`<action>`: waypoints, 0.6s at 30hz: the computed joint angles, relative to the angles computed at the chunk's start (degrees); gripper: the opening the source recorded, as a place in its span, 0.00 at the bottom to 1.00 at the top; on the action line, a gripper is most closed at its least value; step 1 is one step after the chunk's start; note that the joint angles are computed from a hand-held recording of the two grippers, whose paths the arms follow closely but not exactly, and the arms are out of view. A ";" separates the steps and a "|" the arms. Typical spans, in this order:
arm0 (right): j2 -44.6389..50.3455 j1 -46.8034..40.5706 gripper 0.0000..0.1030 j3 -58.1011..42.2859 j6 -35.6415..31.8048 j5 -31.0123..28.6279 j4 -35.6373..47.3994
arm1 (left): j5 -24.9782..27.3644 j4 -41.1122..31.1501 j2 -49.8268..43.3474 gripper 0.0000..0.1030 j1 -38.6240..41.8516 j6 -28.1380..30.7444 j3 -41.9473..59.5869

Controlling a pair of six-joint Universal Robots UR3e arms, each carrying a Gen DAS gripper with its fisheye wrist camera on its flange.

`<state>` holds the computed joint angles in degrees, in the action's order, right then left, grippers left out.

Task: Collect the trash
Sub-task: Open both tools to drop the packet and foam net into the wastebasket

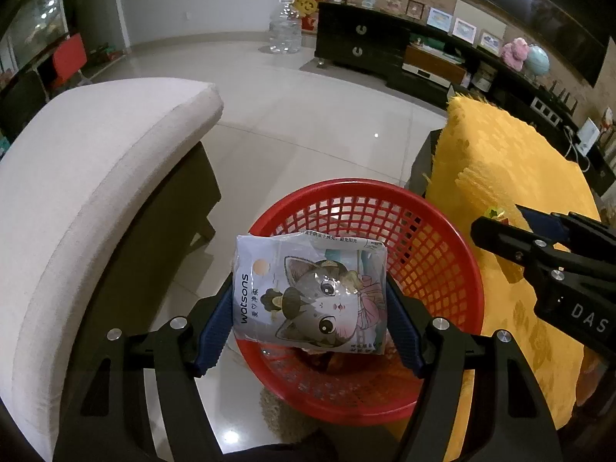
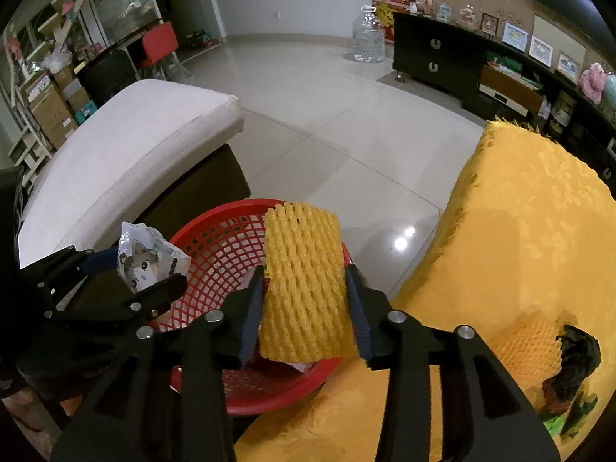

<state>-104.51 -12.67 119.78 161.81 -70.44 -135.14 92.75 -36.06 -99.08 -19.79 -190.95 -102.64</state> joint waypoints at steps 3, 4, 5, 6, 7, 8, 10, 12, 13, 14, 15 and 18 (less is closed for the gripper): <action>-0.47 -0.28 0.50 0.44 0.67 0.19 -0.26 | 0.01 -0.23 -0.21 0.68 0.15 -0.19 -0.01; -0.72 -0.51 0.51 0.57 0.89 0.28 -0.34 | -0.22 -0.32 -0.18 0.68 0.34 -0.35 -0.09; -0.91 -0.74 0.52 0.62 0.90 0.45 -0.19 | -0.57 -0.35 -0.08 0.68 0.57 -0.48 -0.25; -1.02 -0.94 0.52 0.57 0.91 0.66 0.03 | -0.82 -0.37 -0.04 0.69 0.76 -0.48 -0.29; -1.18 -1.15 0.53 0.56 0.93 0.81 0.25 | -1.02 -0.20 0.05 0.69 0.82 -0.60 -0.48; -1.37 -1.20 0.53 0.64 0.96 0.82 0.30 | -1.14 -0.10 0.13 0.70 0.84 -0.67 -0.55; -2.20 -1.72 0.53 0.97 0.66 1.07 0.72 | -1.52 0.20 0.42 0.74 0.95 -0.72 -0.88; -3.26 -2.51 0.53 1.41 0.17 1.47 1.35 | -1.89 0.64 0.76 0.78 1.07 -0.97 -1.28; -4.14 -3.14 0.53 1.77 -0.09 1.83 1.85 | -2.28 0.94 1.03 0.79 1.21 -1.02 -1.50; -4.93 -3.84 0.53 1.94 -0.40 2.24 2.48 | -2.52 1.01 1.19 0.79 1.25 -1.03 -1.62; -5.82 -4.41 0.53 2.22 -0.60 2.55 3.04 | -2.81 1.02 1.31 0.79 1.24 -1.08 -1.56; -8.97 -6.45 0.53 2.76 -1.55 3.73 5.46 | -2.82 1.01 2.03 0.80 1.06 -1.23 -1.82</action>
